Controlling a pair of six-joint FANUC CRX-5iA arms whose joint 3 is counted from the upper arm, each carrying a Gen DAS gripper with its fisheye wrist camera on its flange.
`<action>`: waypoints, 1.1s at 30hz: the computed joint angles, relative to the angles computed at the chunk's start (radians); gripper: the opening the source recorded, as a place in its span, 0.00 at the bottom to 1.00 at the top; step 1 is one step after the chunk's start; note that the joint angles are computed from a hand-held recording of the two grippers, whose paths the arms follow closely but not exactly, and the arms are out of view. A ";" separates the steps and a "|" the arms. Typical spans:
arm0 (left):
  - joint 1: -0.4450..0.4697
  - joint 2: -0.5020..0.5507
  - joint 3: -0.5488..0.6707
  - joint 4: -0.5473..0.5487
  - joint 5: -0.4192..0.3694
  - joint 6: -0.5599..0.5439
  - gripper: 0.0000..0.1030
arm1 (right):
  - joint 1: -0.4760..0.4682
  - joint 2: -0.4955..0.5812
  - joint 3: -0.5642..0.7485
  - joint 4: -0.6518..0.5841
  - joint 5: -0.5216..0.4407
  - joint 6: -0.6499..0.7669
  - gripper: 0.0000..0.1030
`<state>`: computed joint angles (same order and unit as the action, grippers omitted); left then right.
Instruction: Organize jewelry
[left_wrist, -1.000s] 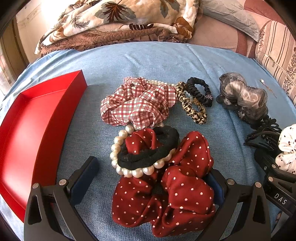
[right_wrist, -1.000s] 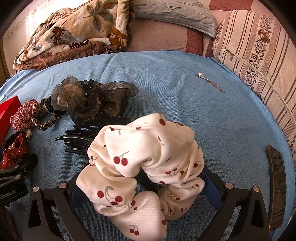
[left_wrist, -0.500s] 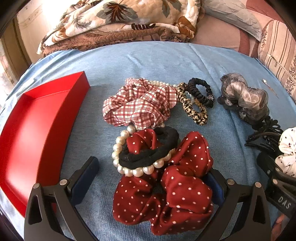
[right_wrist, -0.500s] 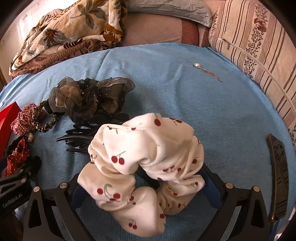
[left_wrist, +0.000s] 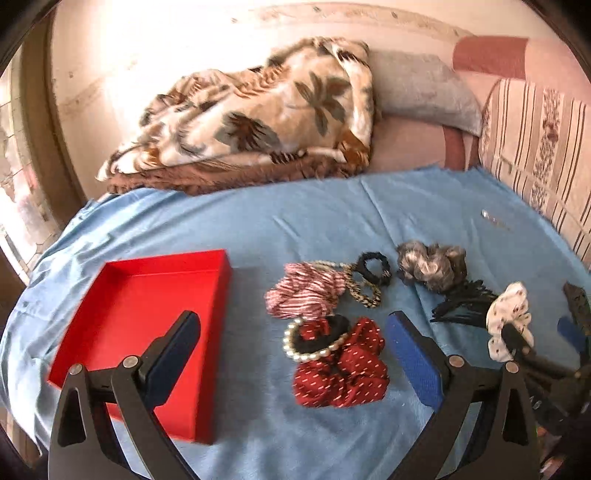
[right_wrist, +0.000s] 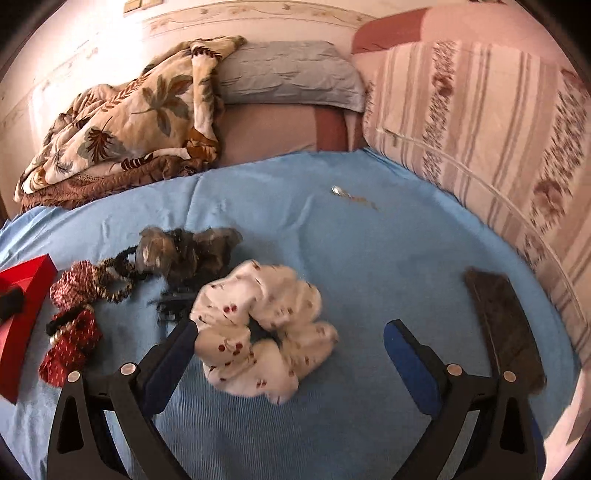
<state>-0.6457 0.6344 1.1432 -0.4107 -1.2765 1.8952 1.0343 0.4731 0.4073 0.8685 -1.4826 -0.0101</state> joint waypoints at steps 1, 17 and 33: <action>0.002 -0.025 -0.034 -0.003 0.012 0.014 0.98 | 0.009 -0.001 -0.002 -0.003 -0.005 -0.002 0.99; 0.011 -0.244 -0.295 -0.033 0.038 0.090 0.98 | 0.088 -0.019 -0.036 -0.017 -0.081 -0.039 0.99; 0.004 -0.339 -0.440 0.050 0.109 0.109 0.98 | 0.151 0.008 0.004 -0.019 -0.167 0.014 0.99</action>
<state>-0.6417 0.2951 0.7029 -0.3606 -1.1672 2.0041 1.1849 0.4816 0.4109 0.8497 -1.6496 0.0034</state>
